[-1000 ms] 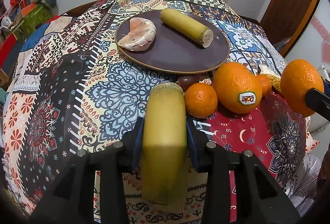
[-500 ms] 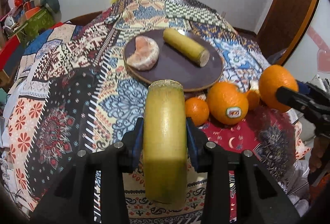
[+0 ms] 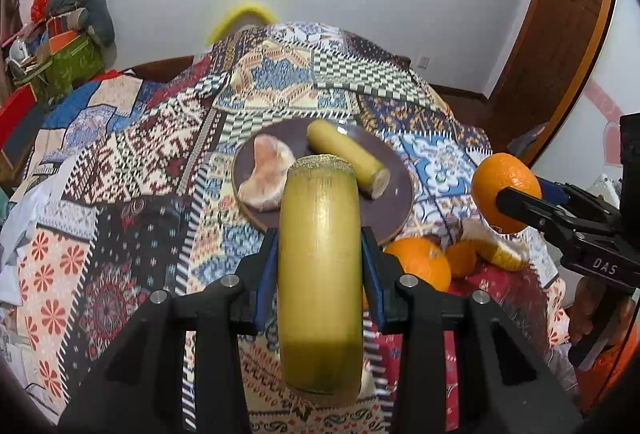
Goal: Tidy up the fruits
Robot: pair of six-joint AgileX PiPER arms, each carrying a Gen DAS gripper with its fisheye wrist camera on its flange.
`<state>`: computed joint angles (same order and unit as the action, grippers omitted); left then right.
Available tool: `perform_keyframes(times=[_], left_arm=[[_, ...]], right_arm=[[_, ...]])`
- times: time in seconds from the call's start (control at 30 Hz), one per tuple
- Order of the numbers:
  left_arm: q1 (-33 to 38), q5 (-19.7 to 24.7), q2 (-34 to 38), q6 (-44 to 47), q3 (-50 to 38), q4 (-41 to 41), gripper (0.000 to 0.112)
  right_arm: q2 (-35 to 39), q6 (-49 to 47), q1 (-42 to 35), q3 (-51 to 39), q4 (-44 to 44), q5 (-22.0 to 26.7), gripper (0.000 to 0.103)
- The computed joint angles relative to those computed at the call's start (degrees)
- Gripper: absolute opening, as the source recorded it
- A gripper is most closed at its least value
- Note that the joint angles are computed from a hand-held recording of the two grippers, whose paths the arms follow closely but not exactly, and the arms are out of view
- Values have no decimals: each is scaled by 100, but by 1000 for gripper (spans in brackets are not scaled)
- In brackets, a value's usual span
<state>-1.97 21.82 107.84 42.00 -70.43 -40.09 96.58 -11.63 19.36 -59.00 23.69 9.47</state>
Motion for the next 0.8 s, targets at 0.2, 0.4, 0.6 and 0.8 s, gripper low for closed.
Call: perform_keyframes(times=[0.2,0.4,0.6,0.8], left_arm=[[-71,39,253,-214,-495,188,38],[-120,277,723,-564,-1228,481,38],[-200,487,1311,-1226,-2068,1109,38],[-274,815,1884,-1747,-2954,1570,38]], right_arm=[[145,186,-82,-348,-325,71,66],[437,659,-113,-822,-1022,114,66],[846,659,-236,-1367,-1108,261,66],[1321,872,-273,-1996,-1601,601,66]])
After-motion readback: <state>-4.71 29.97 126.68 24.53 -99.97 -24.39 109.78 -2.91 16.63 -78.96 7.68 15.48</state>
